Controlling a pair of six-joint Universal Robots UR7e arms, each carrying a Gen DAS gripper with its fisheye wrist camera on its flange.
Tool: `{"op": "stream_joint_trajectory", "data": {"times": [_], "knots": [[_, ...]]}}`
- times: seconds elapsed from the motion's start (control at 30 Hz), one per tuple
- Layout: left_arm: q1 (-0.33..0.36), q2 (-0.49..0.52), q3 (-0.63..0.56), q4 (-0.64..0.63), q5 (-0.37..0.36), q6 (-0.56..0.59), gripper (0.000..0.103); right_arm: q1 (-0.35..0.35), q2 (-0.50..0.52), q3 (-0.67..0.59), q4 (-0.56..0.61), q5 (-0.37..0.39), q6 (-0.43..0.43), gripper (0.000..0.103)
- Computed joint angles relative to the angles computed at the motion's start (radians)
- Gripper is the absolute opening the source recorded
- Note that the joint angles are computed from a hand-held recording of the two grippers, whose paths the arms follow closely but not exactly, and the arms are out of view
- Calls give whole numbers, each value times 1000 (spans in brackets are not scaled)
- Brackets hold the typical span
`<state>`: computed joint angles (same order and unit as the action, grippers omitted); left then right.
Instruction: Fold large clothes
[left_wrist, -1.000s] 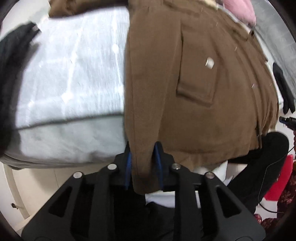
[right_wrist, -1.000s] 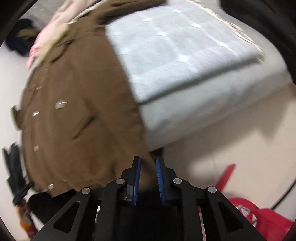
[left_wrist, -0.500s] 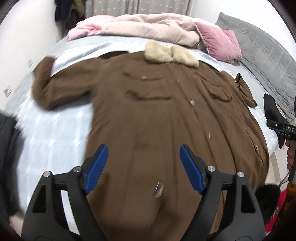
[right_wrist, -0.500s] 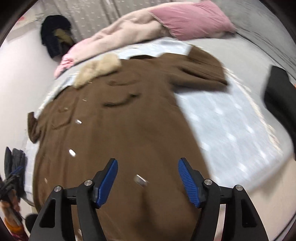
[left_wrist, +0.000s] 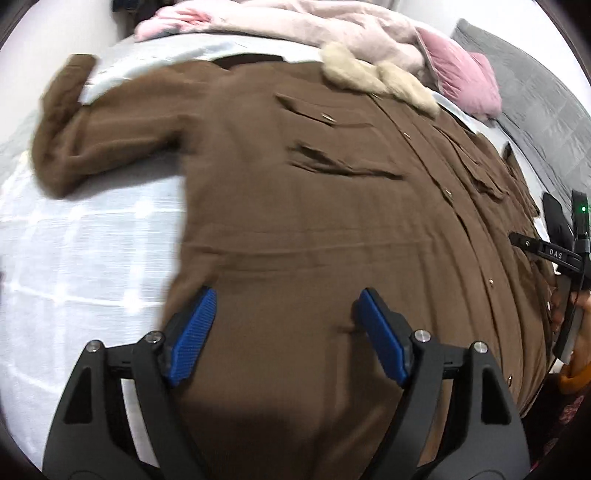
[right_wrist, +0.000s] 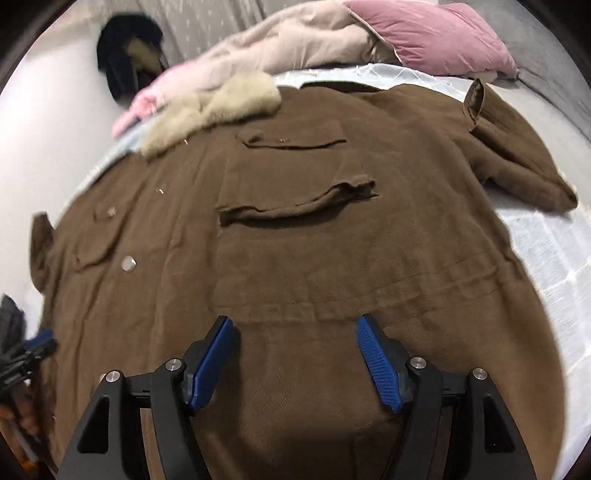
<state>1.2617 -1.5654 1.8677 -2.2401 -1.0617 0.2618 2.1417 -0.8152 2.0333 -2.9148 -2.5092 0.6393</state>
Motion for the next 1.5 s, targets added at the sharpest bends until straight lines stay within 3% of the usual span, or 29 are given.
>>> {"op": "stream_joint_trajectory", "data": {"times": [0.07, 0.2, 0.3, 0.5, 0.67, 0.77, 0.8, 0.83, 0.87, 0.9, 1.23, 1.33, 1.4, 1.5], "knots": [[5, 11, -41, 4, 13, -26, 80, -9, -12, -28, 89, 15, 61, 72], [-24, 72, -89, -186, 204, 48, 80, -15, -5, -65, 65, 70, 54, 73], [-8, 175, -197, -303, 300, 102, 80, -19, 8, -96, 86, 92, 35, 76], [64, 418, -499, -418, 388, 158, 80, -18, 15, -118, 140, 76, 43, 77], [107, 562, -677, -543, 471, 241, 79, -24, 16, -126, 165, 67, 50, 77], [128, 619, -769, -581, 493, 275, 72, -24, 36, -157, 225, 34, 61, 78], [135, 618, -783, -558, 484, 256, 67, -22, 44, -170, 249, 19, 61, 78], [139, 613, -787, -540, 474, 244, 50, -21, 50, -178, 262, 10, 61, 79], [143, 603, -788, -524, 461, 238, 20, -20, 56, -185, 272, 1, 59, 80], [144, 590, -786, -509, 460, 238, 6, -21, 62, -192, 279, -7, 59, 80], [117, 312, -581, -567, 365, 181, 7, -14, 60, -186, 269, -12, 80, 82], [119, 259, -571, -498, 427, 129, 15, -10, 63, -189, 273, -11, 88, 82], [126, 228, -571, -387, 477, 31, 20, -8, 64, -188, 266, -4, 85, 82], [129, 174, -558, -260, 453, -64, 24, -6, 62, -181, 247, 7, 85, 82]]}}
